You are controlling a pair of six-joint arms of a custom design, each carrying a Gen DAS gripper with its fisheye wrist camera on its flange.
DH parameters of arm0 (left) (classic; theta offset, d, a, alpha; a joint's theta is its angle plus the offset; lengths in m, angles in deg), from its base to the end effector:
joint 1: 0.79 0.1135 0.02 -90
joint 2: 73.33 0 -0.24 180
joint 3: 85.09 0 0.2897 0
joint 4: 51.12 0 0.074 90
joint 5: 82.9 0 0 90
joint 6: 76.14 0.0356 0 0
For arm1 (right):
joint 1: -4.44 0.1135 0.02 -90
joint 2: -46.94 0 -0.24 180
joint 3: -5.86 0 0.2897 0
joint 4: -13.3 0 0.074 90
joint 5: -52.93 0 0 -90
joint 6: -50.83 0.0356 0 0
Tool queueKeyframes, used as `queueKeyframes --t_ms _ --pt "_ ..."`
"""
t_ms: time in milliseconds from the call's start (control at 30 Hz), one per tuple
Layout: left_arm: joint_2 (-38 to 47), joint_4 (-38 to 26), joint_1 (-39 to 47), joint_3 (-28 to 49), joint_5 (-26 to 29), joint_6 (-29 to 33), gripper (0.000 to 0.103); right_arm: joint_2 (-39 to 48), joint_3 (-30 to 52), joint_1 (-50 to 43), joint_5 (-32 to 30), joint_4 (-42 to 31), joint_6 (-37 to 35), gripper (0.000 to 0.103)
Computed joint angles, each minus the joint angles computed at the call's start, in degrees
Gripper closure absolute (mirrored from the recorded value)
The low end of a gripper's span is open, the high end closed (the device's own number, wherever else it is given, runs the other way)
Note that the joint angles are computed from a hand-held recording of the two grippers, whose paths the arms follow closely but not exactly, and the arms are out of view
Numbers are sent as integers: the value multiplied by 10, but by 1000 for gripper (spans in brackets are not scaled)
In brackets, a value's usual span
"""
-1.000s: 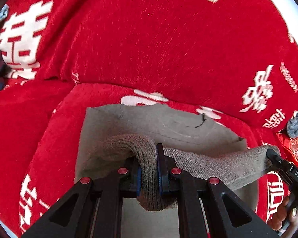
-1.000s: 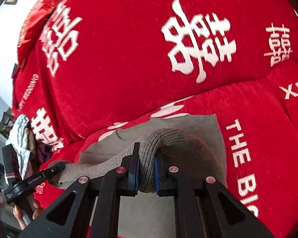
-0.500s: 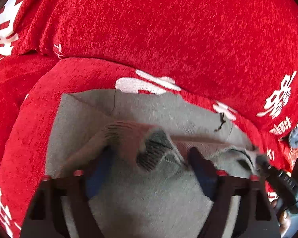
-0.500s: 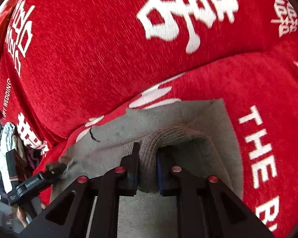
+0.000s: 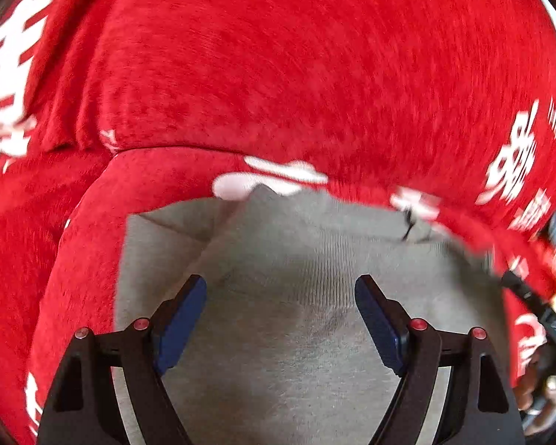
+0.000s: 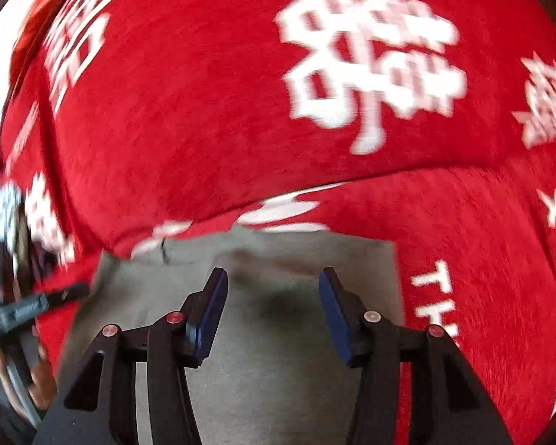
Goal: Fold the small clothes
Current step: 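Move both open tools back over the folded grey sweater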
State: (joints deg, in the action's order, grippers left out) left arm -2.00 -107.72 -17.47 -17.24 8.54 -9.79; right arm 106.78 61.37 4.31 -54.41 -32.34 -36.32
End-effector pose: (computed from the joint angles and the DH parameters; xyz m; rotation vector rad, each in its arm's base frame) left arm 0.2747 -0.0832 0.2283 -0.1520 2.6421 -0.2750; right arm 0.2578 0.0100 0.2165 -0.0716 2.4263 0.3904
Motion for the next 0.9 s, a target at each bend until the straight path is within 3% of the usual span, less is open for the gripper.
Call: queueKeyframes --t_ms 167,367,567,667,733,833,900 --pt "52 15 -51 12 -83 18 20 18 -4 79 70 11 -35 48" --pt "116 39 15 24 -38 34 20 169 70 34 80 5 -31 49" --pt "105 85 71 -3 42 44 20 185 67 -10 64 36 -18 50" --pt "68 74 93 -20 68 19 20 140 50 -23 72 31 22 51" --pt "5 51 89 -46 30 -3 20 71 20 -23 93 20 25 48" --pt "-102 17 57 -101 2 -5 20 -40 -27 -14 76 -27 -9 48" --pt "-159 0 1 -137 -20 -33 20 -102 -59 18 82 -59 -19 48"
